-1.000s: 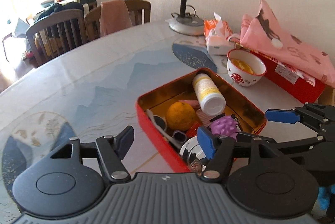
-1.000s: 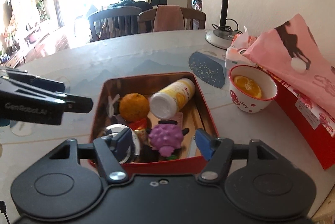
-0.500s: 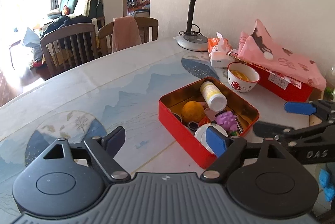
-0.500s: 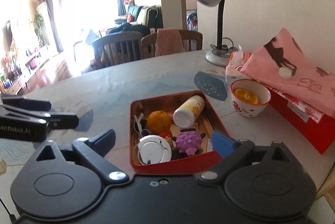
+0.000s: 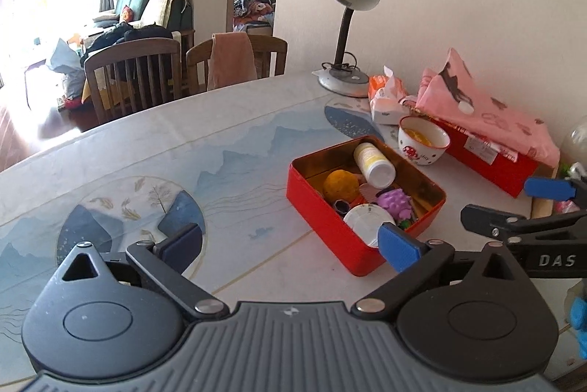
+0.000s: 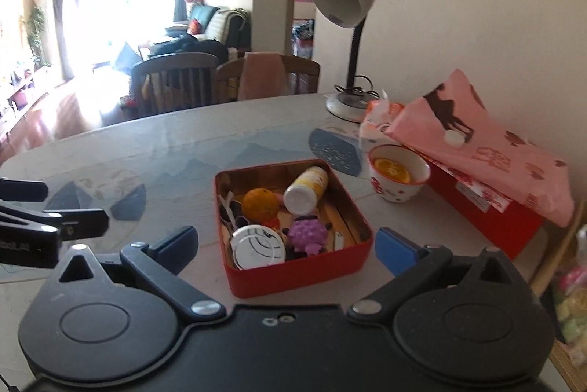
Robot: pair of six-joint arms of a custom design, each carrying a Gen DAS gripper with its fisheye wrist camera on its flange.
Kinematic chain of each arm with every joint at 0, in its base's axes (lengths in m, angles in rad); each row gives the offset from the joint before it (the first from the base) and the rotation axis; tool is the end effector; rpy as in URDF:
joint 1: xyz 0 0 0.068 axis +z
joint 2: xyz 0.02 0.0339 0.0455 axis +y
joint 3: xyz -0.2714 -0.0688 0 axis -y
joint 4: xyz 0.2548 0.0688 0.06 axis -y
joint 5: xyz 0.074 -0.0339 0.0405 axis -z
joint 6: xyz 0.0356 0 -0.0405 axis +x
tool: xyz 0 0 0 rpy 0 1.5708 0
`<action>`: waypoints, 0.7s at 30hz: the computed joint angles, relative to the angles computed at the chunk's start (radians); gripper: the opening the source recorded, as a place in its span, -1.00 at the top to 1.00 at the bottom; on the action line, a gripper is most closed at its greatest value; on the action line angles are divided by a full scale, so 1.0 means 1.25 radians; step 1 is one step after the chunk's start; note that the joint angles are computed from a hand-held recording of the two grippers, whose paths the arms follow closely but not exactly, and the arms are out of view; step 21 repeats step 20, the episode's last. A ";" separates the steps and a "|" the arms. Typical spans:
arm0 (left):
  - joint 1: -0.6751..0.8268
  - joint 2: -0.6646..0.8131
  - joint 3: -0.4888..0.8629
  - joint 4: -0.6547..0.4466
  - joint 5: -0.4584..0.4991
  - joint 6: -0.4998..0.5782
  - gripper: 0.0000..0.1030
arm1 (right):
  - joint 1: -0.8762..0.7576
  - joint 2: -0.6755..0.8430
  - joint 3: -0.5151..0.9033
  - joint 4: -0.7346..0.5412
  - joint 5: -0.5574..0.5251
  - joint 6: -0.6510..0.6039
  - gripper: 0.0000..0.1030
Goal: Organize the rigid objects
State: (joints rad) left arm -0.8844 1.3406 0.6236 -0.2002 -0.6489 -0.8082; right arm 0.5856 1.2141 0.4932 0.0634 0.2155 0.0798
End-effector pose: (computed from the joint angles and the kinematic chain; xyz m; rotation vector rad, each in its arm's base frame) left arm 0.1762 -0.1811 0.1743 -0.1700 2.2501 -0.0693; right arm 0.2062 0.1276 0.1782 -0.4394 2.1695 0.1287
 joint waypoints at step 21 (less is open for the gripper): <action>0.008 -0.001 -0.011 -0.001 0.026 -0.019 -0.99 | 0.045 0.006 0.051 -0.146 0.109 0.053 -0.99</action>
